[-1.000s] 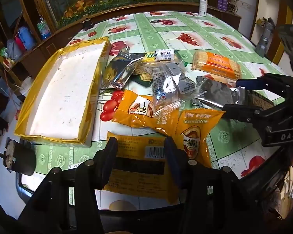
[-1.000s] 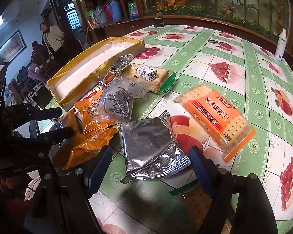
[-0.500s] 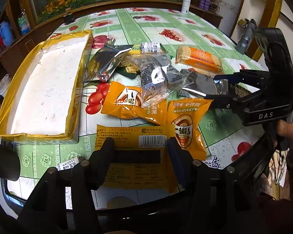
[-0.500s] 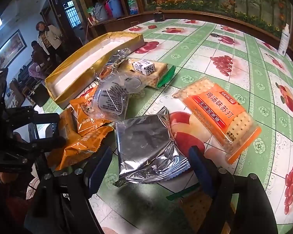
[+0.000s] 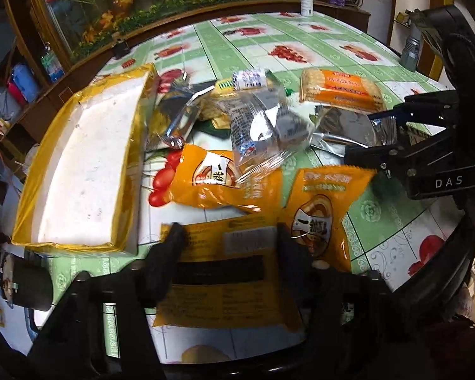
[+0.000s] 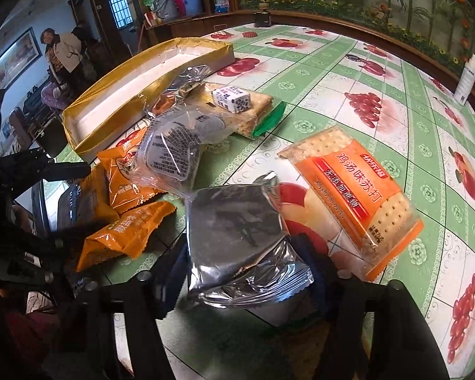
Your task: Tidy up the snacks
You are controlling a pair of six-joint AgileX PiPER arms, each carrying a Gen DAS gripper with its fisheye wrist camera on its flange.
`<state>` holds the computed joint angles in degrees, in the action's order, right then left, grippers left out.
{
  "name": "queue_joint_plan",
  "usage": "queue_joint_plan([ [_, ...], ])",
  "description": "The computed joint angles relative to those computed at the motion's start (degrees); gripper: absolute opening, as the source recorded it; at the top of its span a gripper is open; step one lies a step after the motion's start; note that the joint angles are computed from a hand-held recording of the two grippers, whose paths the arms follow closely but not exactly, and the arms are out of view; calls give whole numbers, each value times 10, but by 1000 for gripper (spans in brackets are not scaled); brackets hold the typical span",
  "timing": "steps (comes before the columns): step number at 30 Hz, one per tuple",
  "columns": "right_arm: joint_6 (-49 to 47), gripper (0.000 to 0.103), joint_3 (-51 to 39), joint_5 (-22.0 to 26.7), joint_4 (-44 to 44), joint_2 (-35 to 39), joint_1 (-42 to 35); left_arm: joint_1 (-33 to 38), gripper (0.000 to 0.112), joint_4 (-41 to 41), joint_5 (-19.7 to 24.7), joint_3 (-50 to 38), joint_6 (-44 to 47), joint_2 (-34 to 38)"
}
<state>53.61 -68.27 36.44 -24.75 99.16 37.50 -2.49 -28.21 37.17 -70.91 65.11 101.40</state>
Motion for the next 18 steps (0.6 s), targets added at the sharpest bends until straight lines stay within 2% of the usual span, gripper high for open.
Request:
queue_joint_plan([
  [2,15,62,11,-8,-5,-9,-2,0,36,-5,-3,-4,-3,-1],
  [4,27,62,24,-18,-8,-21,-3,9,20,-18,31,-30,-7,10],
  [5,39,61,30,-22,-15,-28,-1,15,5,-21,58,-49,-15,19],
  [6,47,61,34,-23,-20,-35,0,17,1,-19,73,-62,-25,25],
  [9,78,61,46,-30,-40,-57,5,26,1,-30,84,-76,-30,28],
  [16,109,61,60,-58,-53,-90,0,77,0,-86,150,-115,-13,38],
  [18,124,61,59,-59,-67,-91,2,87,0,-94,156,-121,-17,41],
])
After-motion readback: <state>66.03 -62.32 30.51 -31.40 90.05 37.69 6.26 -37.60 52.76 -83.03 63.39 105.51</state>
